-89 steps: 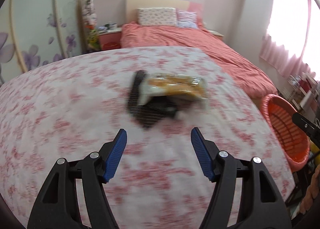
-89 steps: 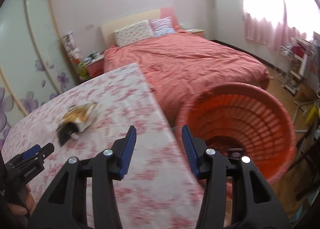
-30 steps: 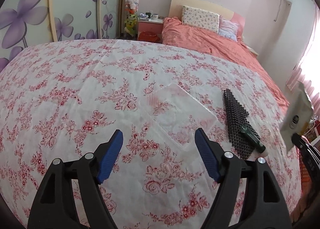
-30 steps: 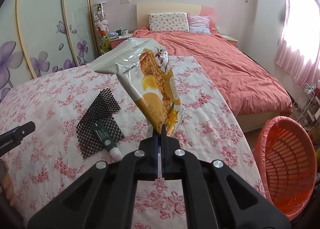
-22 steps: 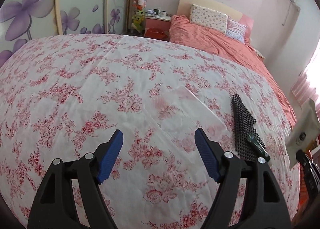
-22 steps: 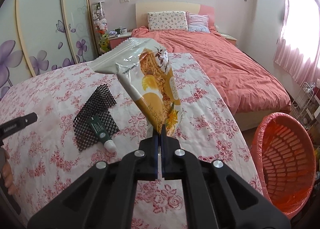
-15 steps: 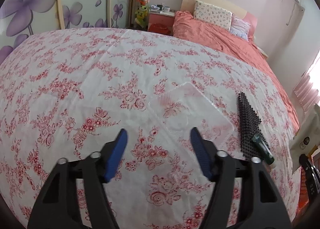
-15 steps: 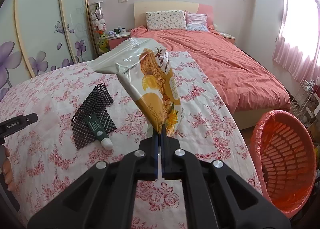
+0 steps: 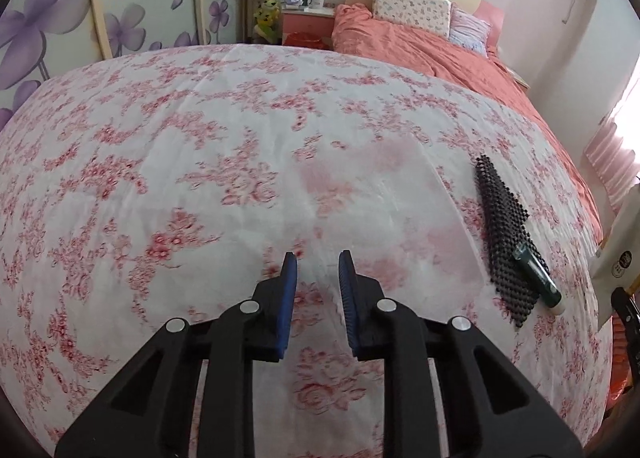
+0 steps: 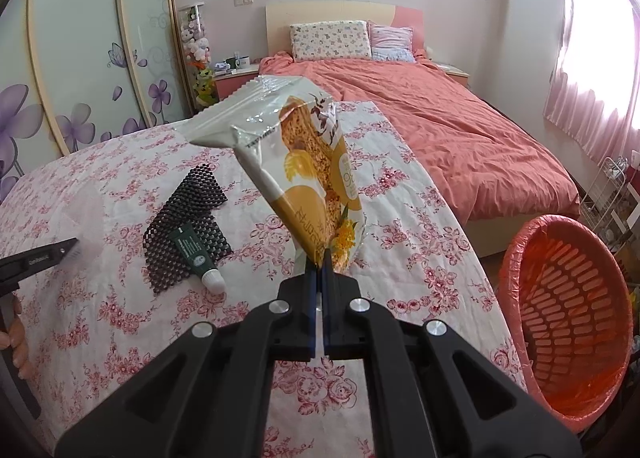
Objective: Collect trash
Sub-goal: 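Grasp the yellow snack bag with the right tool while the left tool grasps the clear plastic tray, then carry the snack bag and clear tray over the orange basket and release both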
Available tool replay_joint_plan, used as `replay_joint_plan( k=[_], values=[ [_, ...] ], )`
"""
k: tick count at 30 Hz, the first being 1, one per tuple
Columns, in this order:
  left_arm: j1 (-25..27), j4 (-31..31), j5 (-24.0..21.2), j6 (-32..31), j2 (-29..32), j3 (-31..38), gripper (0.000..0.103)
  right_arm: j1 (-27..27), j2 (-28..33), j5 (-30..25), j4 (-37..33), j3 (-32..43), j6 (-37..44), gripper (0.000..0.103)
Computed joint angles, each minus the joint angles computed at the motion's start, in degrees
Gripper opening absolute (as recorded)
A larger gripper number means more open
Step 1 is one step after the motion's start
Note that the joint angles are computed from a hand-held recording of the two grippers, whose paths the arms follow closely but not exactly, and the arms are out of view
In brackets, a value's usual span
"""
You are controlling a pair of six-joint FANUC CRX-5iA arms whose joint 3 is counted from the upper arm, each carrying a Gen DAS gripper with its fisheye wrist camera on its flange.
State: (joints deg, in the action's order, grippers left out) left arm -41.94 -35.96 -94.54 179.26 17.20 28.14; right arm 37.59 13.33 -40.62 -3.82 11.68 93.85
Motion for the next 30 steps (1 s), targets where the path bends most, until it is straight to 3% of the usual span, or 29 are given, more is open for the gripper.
replay_joint_plan(
  k=[2, 4, 8, 15, 30],
  values=[
    [-0.11, -0.24, 0.04, -0.25, 0.44, 0.55, 0.021, -0.21, -0.45, 0.20, -0.04, -0.35, -0.01, 0.003],
    [-0.24, -0.43, 0.35, -0.50, 0.67, 0.83, 0.009, -0.39, -1.04, 0.49, -0.07, -0.92, -0.05, 0.003],
    [-1.82, -2.47, -1.10, -1.24, 1.30, 2.58, 0.004, -1.16, -2.54, 1.23, -0.27, -2.14, -0.01, 0.003],
    [-5.09, -6.96, -4.67, -3.67, 3.49, 7.90, 0.004, -2.73, -5.22, 1.59, -1.74, -3.67, 0.65, 0.003],
    [-9.71, -10.09, -3.52, -10.54, 12.36, 23.71, 0.004, -8.80, -11.07, 2.39, -3.38, -8.02, 1.11, 0.003]
  ],
)
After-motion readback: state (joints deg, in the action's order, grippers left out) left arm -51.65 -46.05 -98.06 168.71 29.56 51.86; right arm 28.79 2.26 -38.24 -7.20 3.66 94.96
